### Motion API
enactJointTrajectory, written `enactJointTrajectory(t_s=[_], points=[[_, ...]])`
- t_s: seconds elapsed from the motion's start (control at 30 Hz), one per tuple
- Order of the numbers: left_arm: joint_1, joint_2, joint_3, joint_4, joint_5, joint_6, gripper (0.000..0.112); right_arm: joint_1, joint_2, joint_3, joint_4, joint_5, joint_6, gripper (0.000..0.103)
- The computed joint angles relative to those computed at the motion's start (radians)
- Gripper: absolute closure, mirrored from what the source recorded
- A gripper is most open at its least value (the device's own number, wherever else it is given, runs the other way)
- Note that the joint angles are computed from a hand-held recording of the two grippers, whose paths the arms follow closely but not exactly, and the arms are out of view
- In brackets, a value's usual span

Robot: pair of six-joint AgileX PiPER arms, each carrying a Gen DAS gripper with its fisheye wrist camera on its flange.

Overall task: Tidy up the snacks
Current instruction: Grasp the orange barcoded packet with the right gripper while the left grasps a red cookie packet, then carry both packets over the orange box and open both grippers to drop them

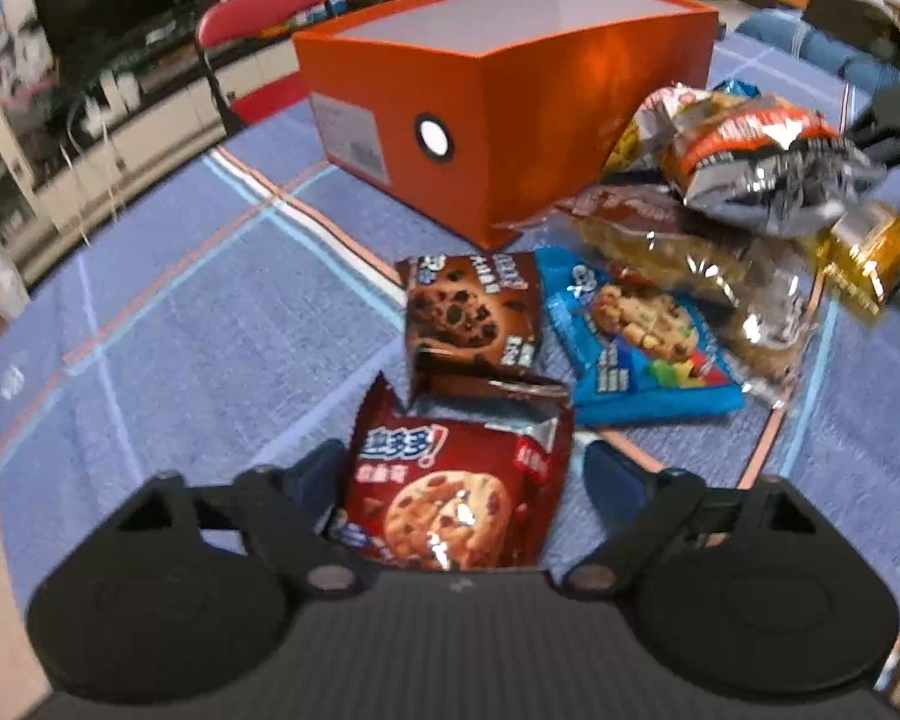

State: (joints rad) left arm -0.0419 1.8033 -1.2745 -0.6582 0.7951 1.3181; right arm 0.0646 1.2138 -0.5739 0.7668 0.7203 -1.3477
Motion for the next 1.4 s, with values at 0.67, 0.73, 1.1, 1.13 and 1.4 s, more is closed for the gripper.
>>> enactJointTrajectory(t_s=[0.67,0.73,1.1,1.13,1.4], points=[[-0.056,-0.289,0.29,0.009,-0.249,-0.247,0.058,0.124,-0.178,0.054,-0.217,-0.07,0.367,0.081],[-0.094,-0.355,0.307,0.087,-0.279,-0.374,0.058,0.129,-0.207,0.051,-0.234,-0.057,0.401,0.081],[-0.373,-0.448,0.197,0.543,-0.345,-1.008,0.058,0.109,-0.356,-0.063,-0.335,0.021,0.577,0.082],[-0.397,-0.437,0.174,0.591,-0.342,-1.07,0.058,0.107,-0.355,-0.082,-0.345,0.025,0.594,0.082],[-0.55,-0.261,-0.075,1.019,-0.273,-1.606,0.058,0.034,-0.236,-0.338,-0.434,0.033,0.684,0.082]])
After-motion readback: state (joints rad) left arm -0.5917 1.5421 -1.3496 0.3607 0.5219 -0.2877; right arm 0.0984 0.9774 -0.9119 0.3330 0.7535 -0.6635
